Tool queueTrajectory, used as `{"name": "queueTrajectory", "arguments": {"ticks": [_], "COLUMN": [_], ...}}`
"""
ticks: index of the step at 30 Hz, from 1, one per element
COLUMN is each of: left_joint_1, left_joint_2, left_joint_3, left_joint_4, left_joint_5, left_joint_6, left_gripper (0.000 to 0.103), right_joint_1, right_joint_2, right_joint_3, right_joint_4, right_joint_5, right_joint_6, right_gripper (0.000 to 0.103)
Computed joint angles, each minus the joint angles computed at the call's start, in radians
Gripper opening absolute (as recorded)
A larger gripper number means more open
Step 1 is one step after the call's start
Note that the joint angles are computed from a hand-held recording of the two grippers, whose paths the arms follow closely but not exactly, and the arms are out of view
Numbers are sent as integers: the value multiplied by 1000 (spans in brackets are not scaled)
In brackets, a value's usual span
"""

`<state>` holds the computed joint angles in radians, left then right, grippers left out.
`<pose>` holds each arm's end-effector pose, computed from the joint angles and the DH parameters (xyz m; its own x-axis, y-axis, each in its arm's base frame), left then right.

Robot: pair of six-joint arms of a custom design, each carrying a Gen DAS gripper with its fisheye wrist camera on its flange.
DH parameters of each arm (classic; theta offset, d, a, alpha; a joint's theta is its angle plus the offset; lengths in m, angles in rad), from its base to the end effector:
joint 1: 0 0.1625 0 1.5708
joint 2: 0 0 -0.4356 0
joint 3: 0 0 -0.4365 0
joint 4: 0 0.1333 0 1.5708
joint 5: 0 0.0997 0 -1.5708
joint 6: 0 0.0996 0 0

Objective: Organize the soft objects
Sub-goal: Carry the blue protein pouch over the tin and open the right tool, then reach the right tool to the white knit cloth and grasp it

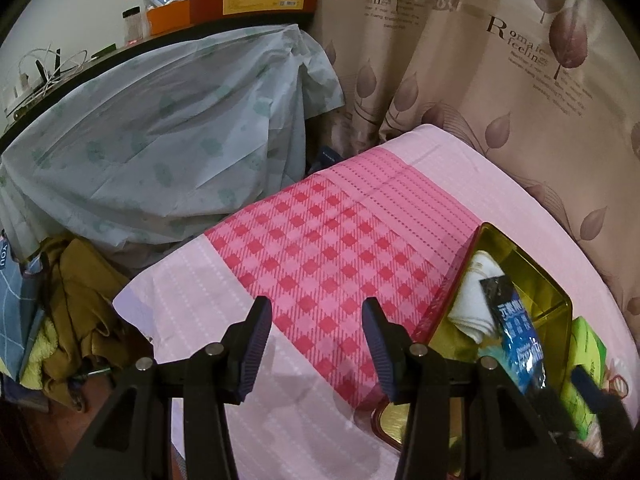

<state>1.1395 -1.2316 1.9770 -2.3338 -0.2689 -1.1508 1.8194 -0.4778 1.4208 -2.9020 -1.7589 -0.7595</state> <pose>-0.0282 -0.6099 0.2525 -0.4830 -0.7903 -0.3770 -0.0564 0.4577 -0.8873 0.3012 -0.7206 -0.0433 -0.5463 -0.7433 0.3862 -0.8328 0.5314 -0.1553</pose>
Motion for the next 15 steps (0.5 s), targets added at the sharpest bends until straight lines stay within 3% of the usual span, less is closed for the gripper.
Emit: {"name": "queueTrajectory", "arguments": {"ticks": [7,15], "left_joint_1": [0,-2], "left_joint_2": [5,25], "left_joint_3": [-5,-15], "left_joint_4": [8,1], "left_joint_5": [0,-2], "left_joint_6": [1,42], "left_gripper": [48,48], "right_joint_1": [-29,-101], "right_joint_2": [-86,-115], "right_joint_3": [38,-57], "right_joint_4": [-72,-115], "right_joint_5": [-8,-152], "right_joint_6": [-16,-2], "right_gripper": [65,67]}}
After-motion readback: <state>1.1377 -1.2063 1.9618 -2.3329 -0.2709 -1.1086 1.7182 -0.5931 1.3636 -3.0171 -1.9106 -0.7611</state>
